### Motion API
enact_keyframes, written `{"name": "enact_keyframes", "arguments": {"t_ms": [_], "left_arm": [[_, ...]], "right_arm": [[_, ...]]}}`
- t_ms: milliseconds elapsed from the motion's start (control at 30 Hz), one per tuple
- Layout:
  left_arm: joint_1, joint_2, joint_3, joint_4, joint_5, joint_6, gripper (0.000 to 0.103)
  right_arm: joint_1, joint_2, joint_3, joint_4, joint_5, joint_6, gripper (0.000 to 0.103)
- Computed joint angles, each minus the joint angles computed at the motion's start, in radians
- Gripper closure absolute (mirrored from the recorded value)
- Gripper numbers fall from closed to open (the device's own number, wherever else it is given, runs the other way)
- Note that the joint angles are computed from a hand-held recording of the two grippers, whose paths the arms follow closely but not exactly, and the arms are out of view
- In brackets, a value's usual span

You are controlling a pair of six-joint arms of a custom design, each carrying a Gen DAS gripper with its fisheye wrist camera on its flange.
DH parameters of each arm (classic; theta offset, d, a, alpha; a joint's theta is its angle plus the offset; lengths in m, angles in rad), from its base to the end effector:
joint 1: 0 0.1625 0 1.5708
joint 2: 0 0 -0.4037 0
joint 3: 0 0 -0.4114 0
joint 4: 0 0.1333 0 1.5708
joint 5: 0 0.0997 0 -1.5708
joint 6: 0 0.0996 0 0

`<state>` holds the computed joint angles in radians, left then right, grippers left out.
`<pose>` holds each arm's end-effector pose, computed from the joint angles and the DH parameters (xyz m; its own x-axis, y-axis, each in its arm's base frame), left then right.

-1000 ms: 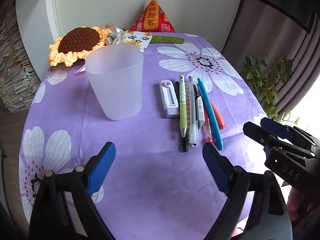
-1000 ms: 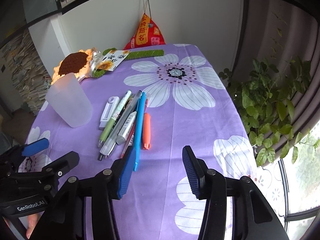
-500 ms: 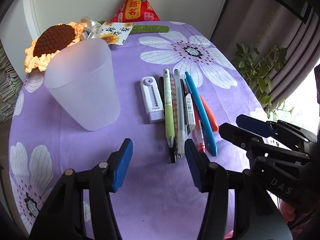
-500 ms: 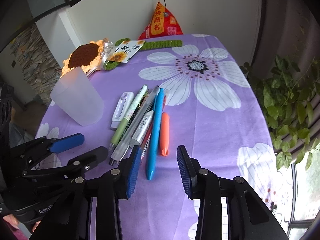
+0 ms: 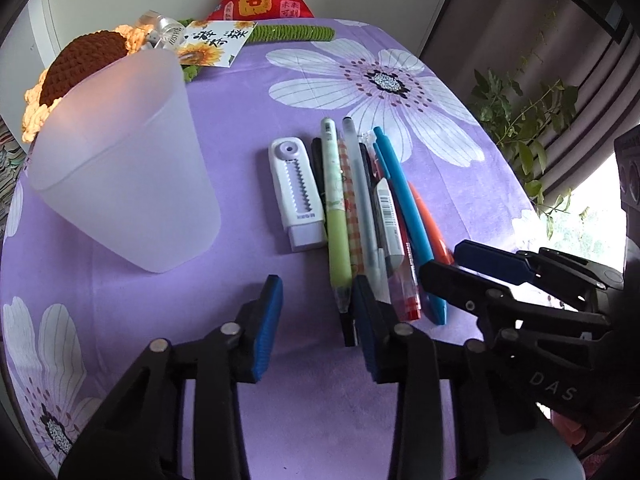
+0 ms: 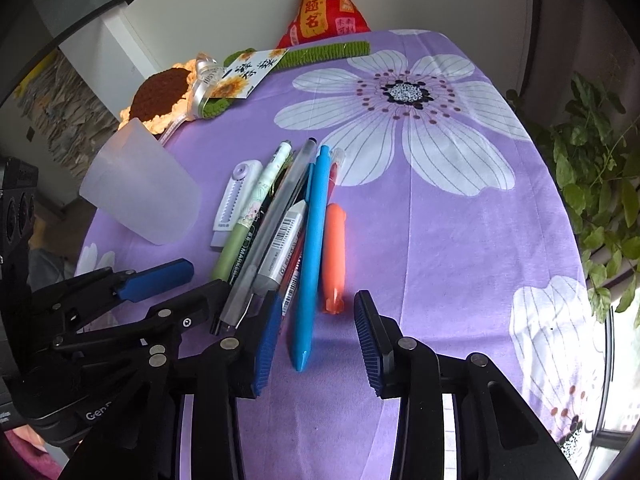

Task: Organize stationery
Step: 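Lower the left tool onto the light green pen and close on it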

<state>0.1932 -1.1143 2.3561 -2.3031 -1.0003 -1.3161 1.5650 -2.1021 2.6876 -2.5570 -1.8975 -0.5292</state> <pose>-0.3145 -0.2522 0.0137 -0.8047 0.0586 -0.5908 0.3096 0.8905 -0.3334 0.0998 -0.2675 0.2352 -0.8196 -0.3520 0.4520 -0.4732 0.8608 -0.1875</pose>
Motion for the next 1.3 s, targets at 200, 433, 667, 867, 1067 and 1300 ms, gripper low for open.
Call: {"name": "enact_keyframes", "arguments": {"t_ms": [200, 433, 667, 867, 1067, 1300], "left_arm": [[0.016, 0.01, -0.004, -0.028, -0.014, 0.029, 0.084], [0.022, 0.019, -0.01, -0.033, -0.02, 0.033, 0.086], [0.015, 0.026, -0.01, -0.034, -0.024, 0.053, 0.09], [0.034, 0.051, -0.031, -0.051, -0.019, 0.095, 0.092], [0.038, 0.104, -0.072, -0.049, -0.008, 0.142, 0.091], [0.033, 0.078, -0.047, -0.085, -0.059, 0.136, 0.091]], "right_arm": [[0.016, 0.009, 0.01, -0.036, -0.015, -0.022, 0.068], [0.025, -0.006, 0.005, -0.017, -0.005, -0.044, 0.069], [0.009, 0.002, -0.001, 0.043, 0.024, -0.046, 0.085], [-0.011, 0.017, 0.004, -0.029, 0.004, -0.024, 0.085], [-0.016, 0.014, -0.004, -0.07, -0.042, -0.02, 0.085], [-0.087, -0.04, -0.038, 0.039, 0.013, -0.005, 0.085]]}}
